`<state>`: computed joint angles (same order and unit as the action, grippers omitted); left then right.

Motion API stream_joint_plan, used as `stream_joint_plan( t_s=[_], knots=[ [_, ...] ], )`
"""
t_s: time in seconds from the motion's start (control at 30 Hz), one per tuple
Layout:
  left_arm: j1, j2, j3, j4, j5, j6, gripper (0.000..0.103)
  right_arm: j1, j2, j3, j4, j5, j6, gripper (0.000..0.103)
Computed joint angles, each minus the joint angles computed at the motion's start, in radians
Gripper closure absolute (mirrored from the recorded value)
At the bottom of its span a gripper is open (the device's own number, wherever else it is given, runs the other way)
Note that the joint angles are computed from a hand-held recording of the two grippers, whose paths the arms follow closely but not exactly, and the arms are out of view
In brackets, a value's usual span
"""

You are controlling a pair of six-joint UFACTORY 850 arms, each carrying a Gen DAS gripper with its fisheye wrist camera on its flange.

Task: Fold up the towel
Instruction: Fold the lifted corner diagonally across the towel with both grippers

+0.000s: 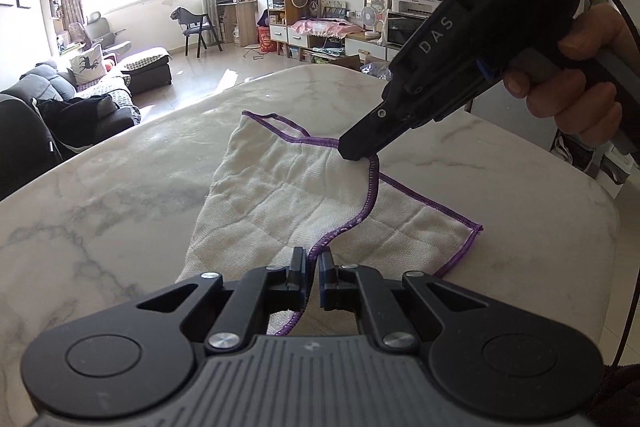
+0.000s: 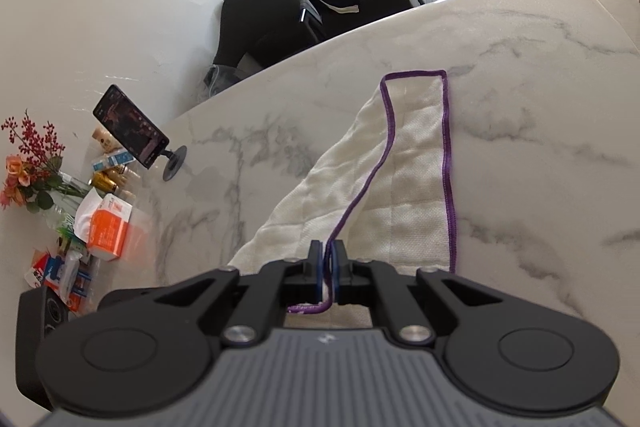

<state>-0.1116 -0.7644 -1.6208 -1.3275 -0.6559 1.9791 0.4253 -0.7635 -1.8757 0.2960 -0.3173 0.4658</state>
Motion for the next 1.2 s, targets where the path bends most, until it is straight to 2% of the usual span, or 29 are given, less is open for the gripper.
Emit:
stream_joint_plan(
  t_s=[0.43, 0.63, 1.0, 1.2],
  knots=[
    [-0.017, 0.049, 0.080, -0.003, -0.005, 0.059, 0.097, -0.005, 0.092, 0.160, -0.009, 0.050, 0.020, 0.098],
    [-0.007, 0.074, 0.105, -0.024, -0.021, 0.100, 0.097, -0.005, 0.130, 0.219, 0.061, 0.078, -0.042, 0.098],
    [-0.003, 0.091, 0.134, 0.021, -0.010, 0.109, 0.097, 0.008, 0.149, 0.270, 0.103, 0.067, -0.090, 0.098],
    [0.002, 0.086, 0.106, 0.055, -0.037, 0.083, 0.097, 0.011, 0.170, 0.304, 0.072, 0.086, -0.057, 0.098]
  ],
)
